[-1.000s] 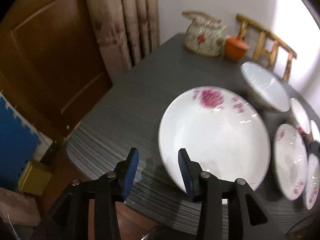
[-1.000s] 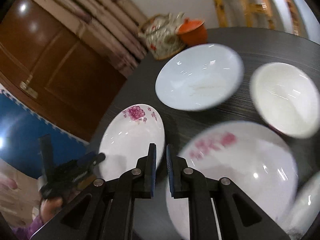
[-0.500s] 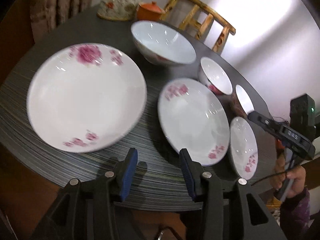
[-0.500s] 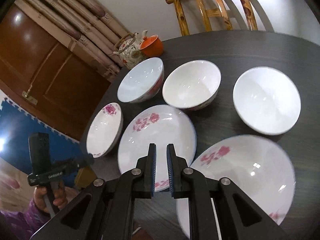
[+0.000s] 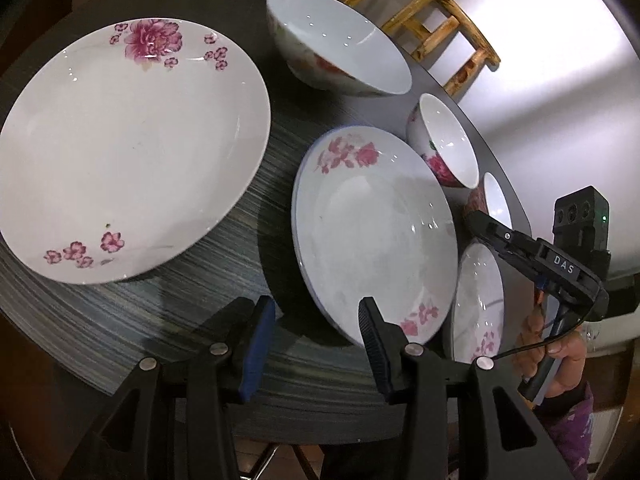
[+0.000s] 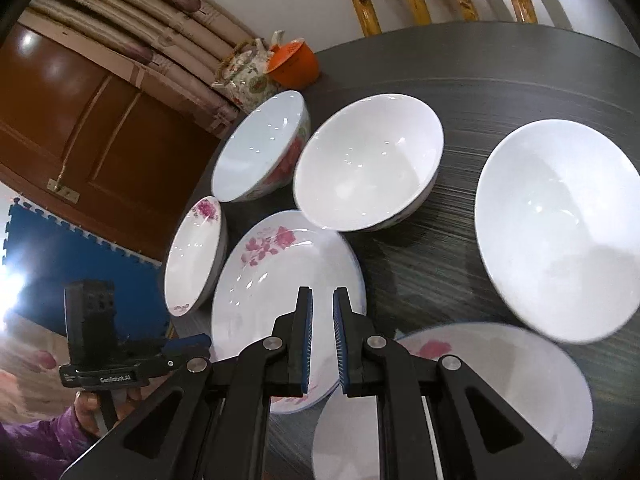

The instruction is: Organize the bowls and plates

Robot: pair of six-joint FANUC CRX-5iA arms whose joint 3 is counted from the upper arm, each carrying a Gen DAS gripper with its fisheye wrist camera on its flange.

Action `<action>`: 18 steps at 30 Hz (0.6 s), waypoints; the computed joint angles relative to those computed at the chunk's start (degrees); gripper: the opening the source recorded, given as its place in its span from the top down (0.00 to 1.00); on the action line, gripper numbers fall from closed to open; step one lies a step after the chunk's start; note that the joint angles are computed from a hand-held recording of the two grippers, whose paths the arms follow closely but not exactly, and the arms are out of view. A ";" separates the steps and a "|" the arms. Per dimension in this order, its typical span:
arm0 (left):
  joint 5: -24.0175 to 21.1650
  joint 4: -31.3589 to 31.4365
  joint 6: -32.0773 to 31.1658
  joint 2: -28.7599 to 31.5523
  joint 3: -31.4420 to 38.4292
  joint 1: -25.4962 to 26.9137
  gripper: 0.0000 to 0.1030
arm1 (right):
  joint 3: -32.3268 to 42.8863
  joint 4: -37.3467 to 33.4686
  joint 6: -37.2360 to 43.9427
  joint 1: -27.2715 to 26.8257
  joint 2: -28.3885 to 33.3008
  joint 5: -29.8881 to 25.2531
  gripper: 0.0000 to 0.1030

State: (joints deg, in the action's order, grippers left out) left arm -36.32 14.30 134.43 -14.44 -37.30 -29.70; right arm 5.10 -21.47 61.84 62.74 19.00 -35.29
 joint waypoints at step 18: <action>4.03 -1.63 1.38 3.27 0.99 0.06 0.57 | 7.93 -8.30 9.46 -3.24 6.14 -7.53 0.88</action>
State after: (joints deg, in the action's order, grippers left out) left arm -32.29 12.68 135.81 -11.16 -36.31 -29.64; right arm 13.03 -29.77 71.30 59.50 25.13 -42.82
